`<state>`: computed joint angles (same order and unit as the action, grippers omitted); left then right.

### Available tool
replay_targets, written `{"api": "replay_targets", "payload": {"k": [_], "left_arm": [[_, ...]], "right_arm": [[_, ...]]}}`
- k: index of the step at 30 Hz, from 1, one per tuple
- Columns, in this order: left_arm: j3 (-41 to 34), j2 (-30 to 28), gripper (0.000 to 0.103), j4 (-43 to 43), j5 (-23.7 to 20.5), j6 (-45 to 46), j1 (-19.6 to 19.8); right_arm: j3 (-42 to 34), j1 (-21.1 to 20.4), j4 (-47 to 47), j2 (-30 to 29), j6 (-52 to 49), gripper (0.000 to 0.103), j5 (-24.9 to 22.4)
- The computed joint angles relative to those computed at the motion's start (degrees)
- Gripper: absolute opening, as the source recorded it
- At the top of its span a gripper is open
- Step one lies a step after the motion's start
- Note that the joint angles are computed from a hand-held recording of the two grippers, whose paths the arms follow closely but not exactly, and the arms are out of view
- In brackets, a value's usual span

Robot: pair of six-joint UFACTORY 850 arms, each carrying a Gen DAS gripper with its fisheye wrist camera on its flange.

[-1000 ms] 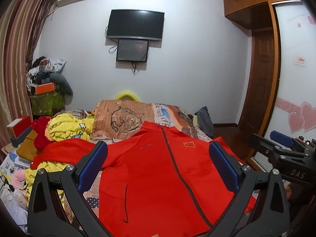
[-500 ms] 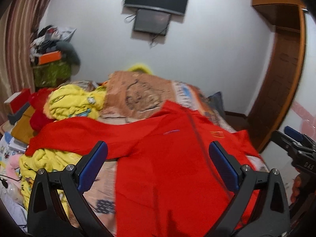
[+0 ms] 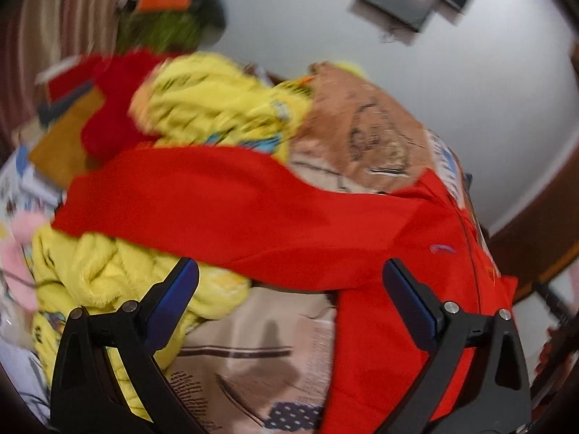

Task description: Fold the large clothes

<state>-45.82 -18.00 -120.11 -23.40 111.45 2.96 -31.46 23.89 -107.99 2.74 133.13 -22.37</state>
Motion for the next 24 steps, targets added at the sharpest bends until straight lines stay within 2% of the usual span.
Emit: {"api": "replay_targets", "payload": {"k": [2,4,6,10,12,14,15,17,22,23,24], "left_arm": [[-3.14,-4.12,0.097,8.38,-0.87,-9.82,2.55],[-5.08,-6.86,0.093,12.71,-1.38,-15.26,4.19],[-6.25,-8.90,0.092,14.15,-1.98,-17.49,5.57],[-7.62,-11.57,0.089,15.22,-4.04,-19.54,7.92],[-8.86,-13.44,0.083,16.68,-7.45,-22.45,9.63],[-10.81,-15.56,0.071,17.80,-8.90,-25.91,10.86],[-11.44,-16.12,0.067,17.40,-8.66,-26.18,11.00],[-12.46,-16.62,0.052,16.68,-7.16,-26.37,10.88],[-13.61,-16.18,0.046,13.09,-5.69,-23.31,10.15],[-13.61,-15.46,0.036,11.73,-3.88,-21.25,9.48],[-13.62,-14.74,0.029,10.52,-1.45,-19.17,8.73]], "right_arm": [[-1.88,-1.73,1.43,-2.99,-2.38,0.099,3.18],[-2.72,-3.15,2.18,-5.10,-2.78,0.099,6.01],[-3.13,-4.21,1.62,-6.41,-2.06,0.099,7.84],[-4.52,-4.99,7.48,-9.04,-8.63,0.099,9.32],[-4.68,-5.20,7.87,-9.47,-9.61,0.099,9.53],[-4.71,-5.51,7.98,-9.48,-10.08,0.099,9.88],[-5.33,-5.70,7.79,-10.02,-10.07,0.099,9.98],[-5.01,-5.83,8.11,-9.58,-10.41,0.099,9.92],[-5.12,-5.90,8.16,-9.63,-10.71,0.099,9.23],[-5.06,-5.88,8.43,-9.51,-10.99,0.099,9.11],[-4.94,-6.01,8.52,-9.25,-11.27,0.099,9.14]]}}
